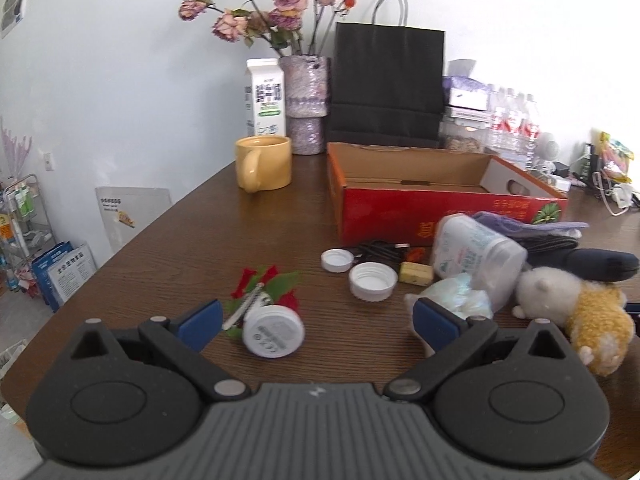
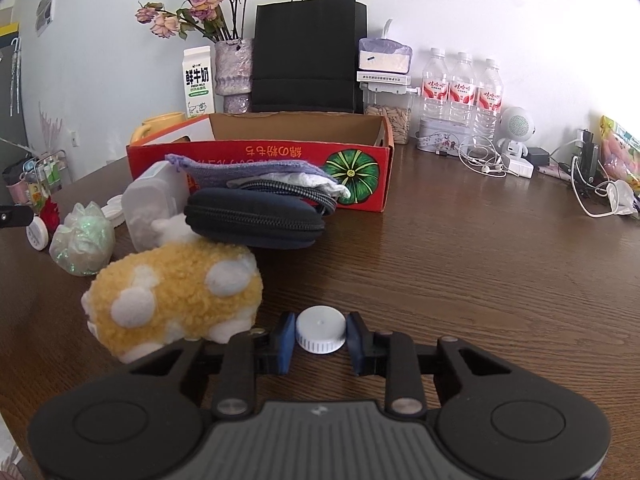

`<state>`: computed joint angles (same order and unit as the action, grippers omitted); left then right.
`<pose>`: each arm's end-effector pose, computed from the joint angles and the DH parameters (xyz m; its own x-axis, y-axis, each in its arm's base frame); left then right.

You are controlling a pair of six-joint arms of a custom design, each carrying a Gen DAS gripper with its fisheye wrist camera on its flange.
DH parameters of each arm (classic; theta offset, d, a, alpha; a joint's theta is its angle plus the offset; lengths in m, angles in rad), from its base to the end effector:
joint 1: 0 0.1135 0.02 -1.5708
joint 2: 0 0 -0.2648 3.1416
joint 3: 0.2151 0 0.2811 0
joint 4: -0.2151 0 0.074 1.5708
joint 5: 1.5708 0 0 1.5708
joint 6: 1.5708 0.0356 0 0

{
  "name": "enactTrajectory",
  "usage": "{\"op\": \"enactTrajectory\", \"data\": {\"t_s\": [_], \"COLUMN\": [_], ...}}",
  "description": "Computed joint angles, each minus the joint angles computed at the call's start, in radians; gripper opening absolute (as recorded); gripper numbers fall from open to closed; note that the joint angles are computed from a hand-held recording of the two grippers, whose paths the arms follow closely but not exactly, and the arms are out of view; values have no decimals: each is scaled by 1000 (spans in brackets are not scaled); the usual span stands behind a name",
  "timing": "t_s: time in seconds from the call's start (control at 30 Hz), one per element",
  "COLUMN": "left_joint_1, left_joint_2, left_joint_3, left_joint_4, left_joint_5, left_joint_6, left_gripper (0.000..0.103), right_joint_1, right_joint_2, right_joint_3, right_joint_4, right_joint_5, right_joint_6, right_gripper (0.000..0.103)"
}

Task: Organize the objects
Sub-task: 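Grasp the crumpled clear plastic bag with the left gripper while the right holds the cap, then carry the plastic bag and cap into the box and open both grippers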

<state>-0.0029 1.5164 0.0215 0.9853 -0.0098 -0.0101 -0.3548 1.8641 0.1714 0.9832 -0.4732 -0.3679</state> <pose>0.1819 -0.0002 0.0552 -0.4877 -0.0087 -0.8729 -0.0106 0.9999 -0.0040 0.1959 -0.0553 0.0183 -0.5646 -0.1322 -0.8147 -0.2337 0.9723 0.0042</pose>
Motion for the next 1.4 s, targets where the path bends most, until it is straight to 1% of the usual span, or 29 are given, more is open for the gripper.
{"op": "enactTrajectory", "data": {"t_s": [0.1, 0.33, 0.67, 0.8, 0.83, 0.87, 0.9, 0.93, 1.07, 1.13, 1.4], "left_joint_1": [-51, -143, -212, -239, -241, -240, -238, -235, -229, -229, -232], "left_joint_2": [9, 109, 205, 263, 276, 284, 286, 288, 284, 265, 168], "left_joint_3": [4, 55, 140, 175, 182, 187, 195, 201, 175, 163, 157], "left_joint_4": [4, 21, 2, 27, 29, 28, 12, -6, 44, 51, 12], "left_joint_5": [-7, -26, -38, -53, -47, -38, -30, -21, -12, -17, -44], "left_joint_6": [-8, -30, -52, -63, -62, -63, -66, -76, -80, -78, -71], "left_gripper": [103, 103, 103, 102, 94, 76, 63, 42, 40, 40, 40], "right_joint_1": [-5, -4, -5, -9, -11, -13, -15, -17, -32, -36, -65], "right_joint_2": [-7, -12, -21, -23, -23, -21, -22, -23, -31, -36, -84], "right_joint_3": [-6, -11, -15, -13, -13, -14, -15, -15, -16, -16, 0], "right_joint_4": [6, 10, 11, 9, 8, 12, 15, 15, 13, 11, -17], "right_joint_5": [-3, -2, -7, -12, -13, -15, -16, -17, -28, -28, -36], "right_joint_6": [1, 4, 5, 4, 4, 4, 4, 4, -2, -2, -7], "right_gripper": [27, 27, 27, 27, 27, 27, 27, 27, 27, 27, 27]}}
